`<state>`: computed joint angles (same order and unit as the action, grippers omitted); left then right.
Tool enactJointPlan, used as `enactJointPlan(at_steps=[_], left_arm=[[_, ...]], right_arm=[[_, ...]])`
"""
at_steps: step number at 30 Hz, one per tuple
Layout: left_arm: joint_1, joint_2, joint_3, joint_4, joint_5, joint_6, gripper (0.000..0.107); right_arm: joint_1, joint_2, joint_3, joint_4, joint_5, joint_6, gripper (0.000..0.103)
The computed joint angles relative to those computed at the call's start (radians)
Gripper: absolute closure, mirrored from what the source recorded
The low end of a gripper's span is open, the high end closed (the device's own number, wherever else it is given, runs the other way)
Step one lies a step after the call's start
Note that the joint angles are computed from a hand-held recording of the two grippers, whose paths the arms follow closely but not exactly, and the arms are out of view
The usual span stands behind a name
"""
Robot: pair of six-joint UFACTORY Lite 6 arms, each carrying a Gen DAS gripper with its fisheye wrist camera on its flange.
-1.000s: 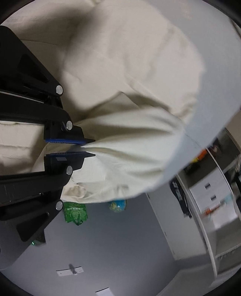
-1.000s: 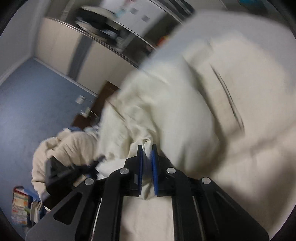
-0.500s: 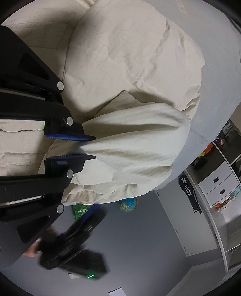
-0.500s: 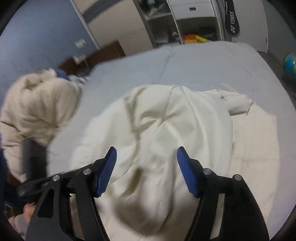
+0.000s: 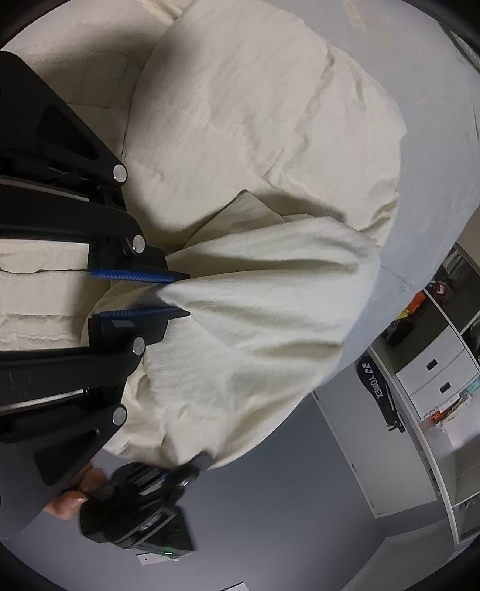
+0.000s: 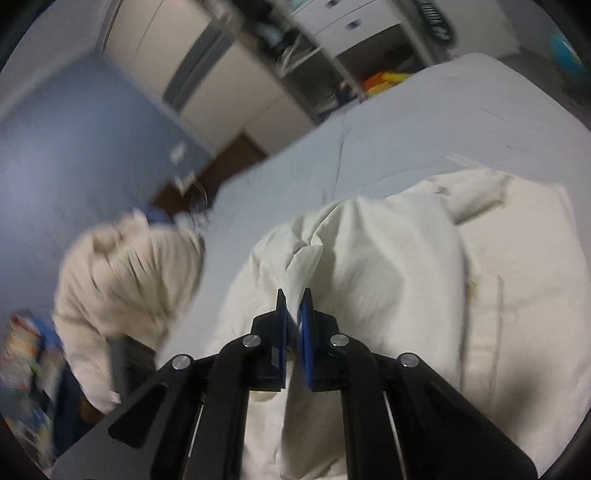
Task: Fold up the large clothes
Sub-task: 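Grasp the jacket fold with the left gripper and lift it toward the hood, then open both grippers and move back from the jacket bundle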
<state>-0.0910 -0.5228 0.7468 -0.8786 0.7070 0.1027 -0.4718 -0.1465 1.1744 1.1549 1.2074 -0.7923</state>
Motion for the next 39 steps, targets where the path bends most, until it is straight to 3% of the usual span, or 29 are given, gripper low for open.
enactJointPlan(at_steps=[4,8,10,12,13,14,15,17,18,19,22,24,26,28,33,36,39], left_arm=[[-0.009,-0.008,-0.027,0.009,-0.010,-0.012,0.095],[0.023,-0.044,-0.042,-0.031,0.044,0.022,0.095],[0.044,-0.055,-0.044,-0.082,0.092,0.074,0.086],[0.019,-0.076,-0.025,-0.059,0.093,0.056,0.074],[-0.003,-0.080,-0.011,-0.052,0.087,0.046,0.061],[-0.026,-0.076,0.004,-0.039,0.075,0.028,0.054],[-0.064,-0.057,0.025,-0.014,0.051,0.001,0.046],[-0.128,-0.002,0.054,0.016,0.019,-0.040,0.050],[-0.146,0.024,0.058,0.000,0.016,-0.036,0.072],[-0.170,0.058,0.062,-0.008,0.010,-0.044,0.086],[-0.181,0.037,0.025,-0.122,-0.042,0.040,0.093],[-0.189,-0.010,0.013,-0.196,-0.065,0.118,0.093],[-0.243,-0.036,0.030,-0.108,-0.115,0.079,0.093],[-0.283,-0.010,0.032,0.037,-0.146,-0.022,0.092],[-0.323,0.105,-0.017,0.167,-0.174,-0.121,0.088],[-0.331,0.112,0.004,0.227,-0.144,-0.179,0.082],[-0.279,0.089,0.056,0.247,-0.038,-0.178,0.048]], right_arm=[[-0.104,-0.017,-0.163,0.044,0.024,-0.049,0.098],[-0.141,0.049,-0.183,0.038,0.054,-0.037,0.094],[-0.153,0.020,-0.171,0.027,0.077,-0.034,0.088],[-0.134,-0.021,-0.146,-0.018,0.080,-0.005,0.070],[-0.131,-0.041,-0.140,-0.036,0.086,0.000,0.051],[-0.139,-0.052,-0.135,-0.050,0.102,-0.006,0.042],[-0.132,-0.084,-0.144,-0.078,0.107,-0.007,0.042],[-0.125,-0.121,-0.169,-0.130,0.106,-0.025,0.042],[-0.106,-0.158,-0.195,-0.157,0.092,-0.029,0.042],[-0.096,-0.177,-0.210,-0.175,0.084,-0.034,0.043],[-0.052,-0.248,-0.285,-0.220,0.039,-0.058,0.085],[-0.068,-0.281,-0.306,-0.207,0.043,-0.102,0.089],[-0.083,-0.320,-0.308,-0.185,0.039,-0.144,0.090],[-0.058,-0.321,-0.312,-0.199,0.015,-0.146,0.090],[0.103,-0.253,-0.423,-0.304,-0.164,-0.117,0.090],[0.069,-0.241,-0.427,-0.290,-0.125,-0.126,0.089],[-0.032,-0.205,-0.346,-0.296,0.039,-0.136,0.082]])
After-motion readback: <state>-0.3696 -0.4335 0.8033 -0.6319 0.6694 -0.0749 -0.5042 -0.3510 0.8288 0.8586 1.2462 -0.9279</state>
